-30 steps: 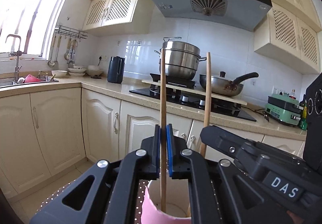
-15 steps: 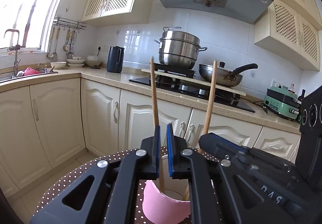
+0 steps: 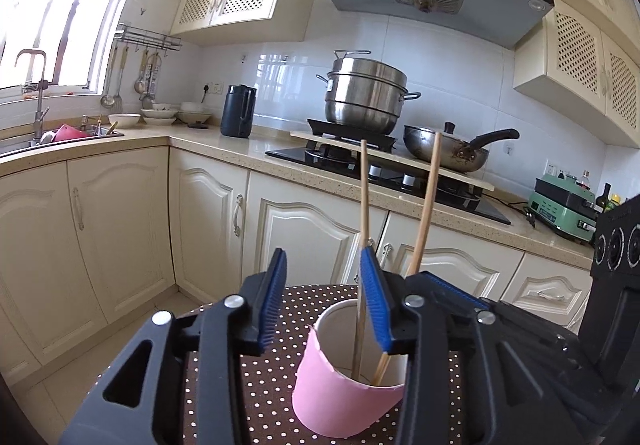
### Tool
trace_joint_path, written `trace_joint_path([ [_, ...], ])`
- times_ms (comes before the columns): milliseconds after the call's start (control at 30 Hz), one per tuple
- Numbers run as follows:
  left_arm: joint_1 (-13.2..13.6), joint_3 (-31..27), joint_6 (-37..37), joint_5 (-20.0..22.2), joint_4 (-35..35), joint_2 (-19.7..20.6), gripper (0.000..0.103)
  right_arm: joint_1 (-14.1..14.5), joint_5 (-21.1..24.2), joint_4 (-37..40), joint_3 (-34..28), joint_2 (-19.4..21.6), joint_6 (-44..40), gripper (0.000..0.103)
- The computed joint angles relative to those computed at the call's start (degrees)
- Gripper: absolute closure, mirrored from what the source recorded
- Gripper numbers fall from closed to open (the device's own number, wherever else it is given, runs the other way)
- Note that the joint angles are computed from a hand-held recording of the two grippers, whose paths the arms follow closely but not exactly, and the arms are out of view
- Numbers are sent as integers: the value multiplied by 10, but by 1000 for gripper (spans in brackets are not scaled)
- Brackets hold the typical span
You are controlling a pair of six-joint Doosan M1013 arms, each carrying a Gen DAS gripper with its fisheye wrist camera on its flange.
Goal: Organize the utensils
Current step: 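Open the left tool releasing its chopstick in the cup while the right tool releases its own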
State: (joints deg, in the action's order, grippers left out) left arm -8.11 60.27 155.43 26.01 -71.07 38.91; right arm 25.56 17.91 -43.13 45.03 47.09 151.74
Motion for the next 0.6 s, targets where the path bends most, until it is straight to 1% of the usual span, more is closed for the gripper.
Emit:
trace_joint_path([
  [100,3,0,-6,-3,1,-1,60,0,1,15,-2,1,-16,97],
  [167,4,0,-20,-6,9,-2,56,1,5,5,-3,1,-7,96],
  [233,4,0,-39,-7,27,-3,56,1,11,5,-3,2,-2,96],
  [333,6,9,-42,-15,33,-9,52,0,18,15,0,-1,11,95],
  [367,6,11,-54,-16,45,-11,50,0,28,19,-1,-2,13,86],
  [400,7,14,-61,-17,54,-14,50,1,33,10,1,-4,26,66],
  [433,7,17,-66,-20,59,-16,49,1,29,-5,6,-7,44,49],
  [467,7,23,-78,-28,72,-22,49,3,27,-49,14,-11,86,34],
  [500,7,26,-93,-34,87,-25,49,4,25,-65,20,-15,98,34],
  [533,7,29,-111,-38,103,-28,49,4,22,-61,22,-18,93,34],
  [600,10,36,-143,-36,123,-37,49,6,22,-71,27,-24,102,34],
])
